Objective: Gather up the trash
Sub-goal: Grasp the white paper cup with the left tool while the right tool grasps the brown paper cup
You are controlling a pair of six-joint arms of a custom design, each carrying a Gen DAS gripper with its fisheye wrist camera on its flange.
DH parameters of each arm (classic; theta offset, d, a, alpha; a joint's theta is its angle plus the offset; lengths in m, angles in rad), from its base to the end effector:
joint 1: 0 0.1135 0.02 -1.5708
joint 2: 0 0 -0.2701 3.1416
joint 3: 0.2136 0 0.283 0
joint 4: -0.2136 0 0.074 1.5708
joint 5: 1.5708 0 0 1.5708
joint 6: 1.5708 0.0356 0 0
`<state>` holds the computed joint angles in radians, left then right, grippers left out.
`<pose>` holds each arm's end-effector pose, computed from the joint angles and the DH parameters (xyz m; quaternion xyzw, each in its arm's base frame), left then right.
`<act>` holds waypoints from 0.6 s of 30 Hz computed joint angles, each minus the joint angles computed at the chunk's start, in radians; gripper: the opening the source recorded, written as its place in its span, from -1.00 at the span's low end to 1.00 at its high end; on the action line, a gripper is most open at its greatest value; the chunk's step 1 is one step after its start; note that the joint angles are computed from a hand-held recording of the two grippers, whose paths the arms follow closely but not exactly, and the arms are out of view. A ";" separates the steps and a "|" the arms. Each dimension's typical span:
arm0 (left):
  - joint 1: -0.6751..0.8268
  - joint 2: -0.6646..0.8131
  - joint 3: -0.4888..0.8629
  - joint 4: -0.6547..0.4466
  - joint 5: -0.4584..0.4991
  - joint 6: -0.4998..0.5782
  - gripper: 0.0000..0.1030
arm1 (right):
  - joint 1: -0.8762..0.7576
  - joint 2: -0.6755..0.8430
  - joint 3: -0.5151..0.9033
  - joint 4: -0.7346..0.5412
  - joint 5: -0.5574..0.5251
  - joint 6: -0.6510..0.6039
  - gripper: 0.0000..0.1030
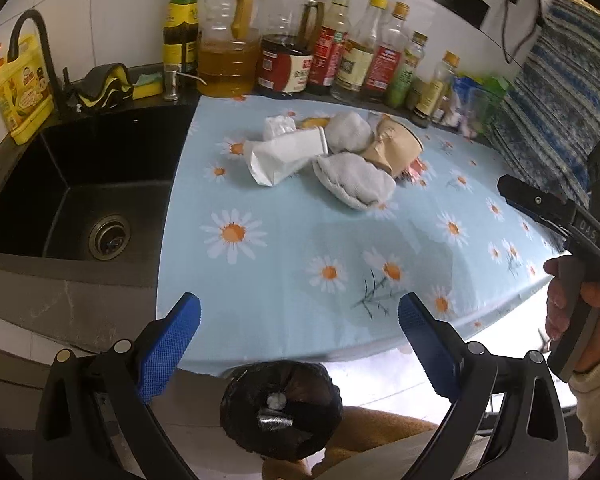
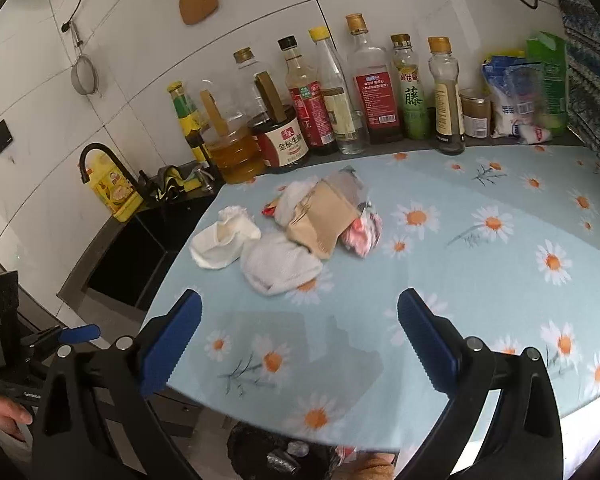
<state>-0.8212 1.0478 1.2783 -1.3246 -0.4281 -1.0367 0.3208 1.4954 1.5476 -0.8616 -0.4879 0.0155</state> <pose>0.1399 -0.1286 0.3746 -0.1520 0.9387 -0.0612 0.3035 0.3226 0.1248 0.3808 -0.2257 0.8768 0.2814 0.3180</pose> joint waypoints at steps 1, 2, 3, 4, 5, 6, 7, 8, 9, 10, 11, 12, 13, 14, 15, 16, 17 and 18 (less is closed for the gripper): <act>0.010 0.006 0.005 0.001 0.000 0.000 0.87 | -0.007 0.036 0.029 -0.002 -0.012 -0.008 0.86; 0.029 0.015 0.011 0.004 0.008 0.005 0.87 | -0.011 0.067 0.056 -0.008 -0.022 -0.012 0.83; 0.046 0.023 0.015 0.008 0.018 0.009 0.87 | -0.018 0.110 0.093 -0.017 -0.039 -0.015 0.78; 0.058 0.028 0.017 0.011 0.023 0.008 0.87 | -0.021 0.137 0.115 -0.019 -0.050 -0.017 0.74; 0.071 0.036 0.021 0.012 0.027 0.008 0.87 | -0.023 0.164 0.138 -0.022 -0.056 -0.021 0.73; 0.089 0.049 0.028 0.013 0.036 0.010 0.87 | -0.024 0.204 0.174 -0.029 -0.064 -0.027 0.70; 0.099 0.060 0.033 0.012 0.041 0.009 0.87 | -0.025 0.231 0.197 -0.031 -0.073 -0.033 0.70; 0.111 0.070 0.037 0.013 0.045 0.010 0.87 | -0.026 0.253 0.216 -0.033 -0.079 -0.038 0.69; 0.127 0.084 0.044 0.016 0.054 0.015 0.87 | -0.026 0.283 0.247 -0.041 -0.085 -0.046 0.68; 0.136 0.094 0.049 0.017 0.058 0.018 0.87 | -0.027 0.324 0.290 -0.054 -0.098 -0.056 0.68; 0.143 0.106 0.055 0.017 0.060 0.019 0.87 | -0.028 0.350 0.315 -0.058 -0.110 -0.061 0.68; 0.149 0.123 0.064 0.013 0.059 0.018 0.87 | -0.029 0.371 0.335 -0.060 -0.121 -0.064 0.68; 0.158 0.138 0.072 0.014 0.063 0.019 0.87 | -0.030 0.408 0.376 -0.072 -0.132 -0.071 0.67; 0.164 0.147 0.079 0.015 0.067 0.019 0.87 | -0.030 0.434 0.406 -0.083 -0.139 -0.074 0.67; 0.170 0.161 0.086 0.018 0.070 0.015 0.87 | -0.032 0.462 0.438 -0.094 -0.151 -0.077 0.67; 0.173 0.172 0.094 0.019 0.066 0.009 0.87 | -0.033 0.497 0.478 -0.111 -0.166 -0.081 0.63; 0.175 0.180 0.099 0.020 0.062 0.006 0.87 | -0.034 0.532 0.517 -0.130 -0.178 -0.085 0.54; 0.179 0.192 0.107 0.022 0.062 0.005 0.87 | -0.034 0.554 0.542 -0.146 -0.184 -0.089 0.38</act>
